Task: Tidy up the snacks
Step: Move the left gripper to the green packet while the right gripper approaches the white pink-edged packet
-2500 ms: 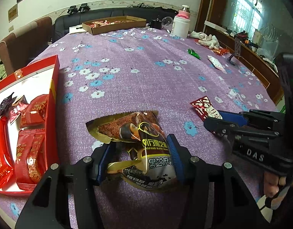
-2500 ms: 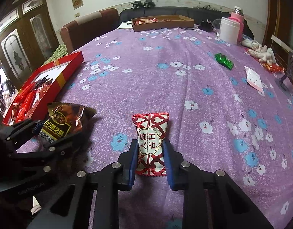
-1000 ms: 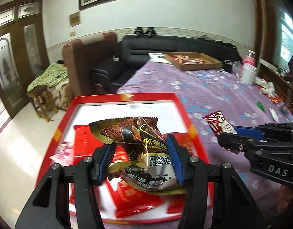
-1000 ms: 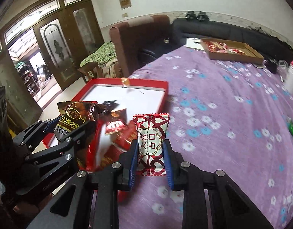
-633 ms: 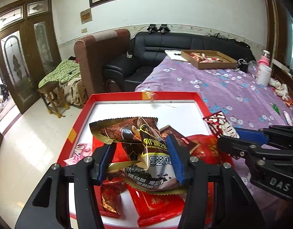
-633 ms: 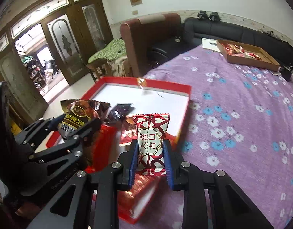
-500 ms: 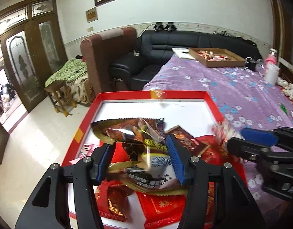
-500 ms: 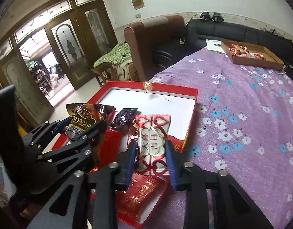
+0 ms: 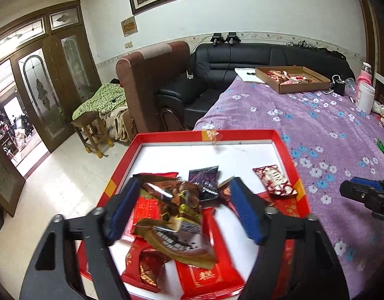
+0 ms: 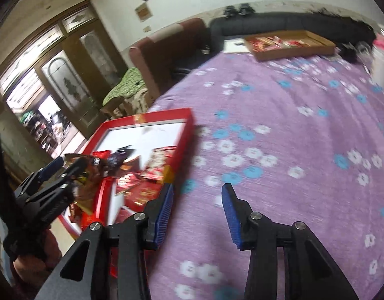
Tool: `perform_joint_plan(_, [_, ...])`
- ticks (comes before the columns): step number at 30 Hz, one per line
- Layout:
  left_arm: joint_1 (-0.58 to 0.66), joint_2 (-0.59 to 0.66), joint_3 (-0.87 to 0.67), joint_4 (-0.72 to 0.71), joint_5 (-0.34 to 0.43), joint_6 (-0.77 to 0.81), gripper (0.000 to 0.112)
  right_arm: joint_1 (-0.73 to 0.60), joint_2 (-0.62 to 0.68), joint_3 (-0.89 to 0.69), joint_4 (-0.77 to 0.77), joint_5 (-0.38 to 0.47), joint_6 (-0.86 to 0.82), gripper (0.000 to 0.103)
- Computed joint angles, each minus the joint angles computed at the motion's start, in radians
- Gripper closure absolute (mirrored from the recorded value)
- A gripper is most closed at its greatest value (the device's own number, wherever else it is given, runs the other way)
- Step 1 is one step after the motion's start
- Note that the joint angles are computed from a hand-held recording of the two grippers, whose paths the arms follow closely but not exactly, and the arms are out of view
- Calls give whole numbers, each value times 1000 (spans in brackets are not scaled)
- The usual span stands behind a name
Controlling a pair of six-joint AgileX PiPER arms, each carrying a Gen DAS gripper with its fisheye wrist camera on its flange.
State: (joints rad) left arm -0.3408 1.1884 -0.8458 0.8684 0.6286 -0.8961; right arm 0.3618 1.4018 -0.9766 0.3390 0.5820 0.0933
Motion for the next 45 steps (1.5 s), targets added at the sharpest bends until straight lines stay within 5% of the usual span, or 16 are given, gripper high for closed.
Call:
perform_joint_plan(14, [-380,107,-113,168,177,-126,32,-380,-114,43,-89,133,-129,50])
perform_joint_plan(17, [-448,135,-149,181,201,-123,27,-476,-101,30,-213,141,-113,40])
perform_joint_plan(23, [-553,197,-201,167,237,-107,27,-649,-13,78,-738,-26,299,36])
perform_joint_plan(25, [-581,222,-221,158,242,-88,27,-729,31,84,-707,-85,297,36])
perform_joint_plan(29, [-611,292,-302,71,218,6,27,-808,107,32,-495,-73,84,35])
perform_joint_plan(30, [-610,318,-339,23,209,49,27,-802,114,24,-514,-67,94,33])
perform_joint_plan(34, [-592,464,-548,-183,200,267,28,-802,157,-3,-570,-31,174,0])
perform_joint_plan(42, [-558,853,-1132,-395,378,527,28,-880,169,-46,-422,20,-26,2])
perform_joint_plan(45, [-533,1032,-1432,-478,476,613,28,-888,147,-36,-426,13,-19,22])
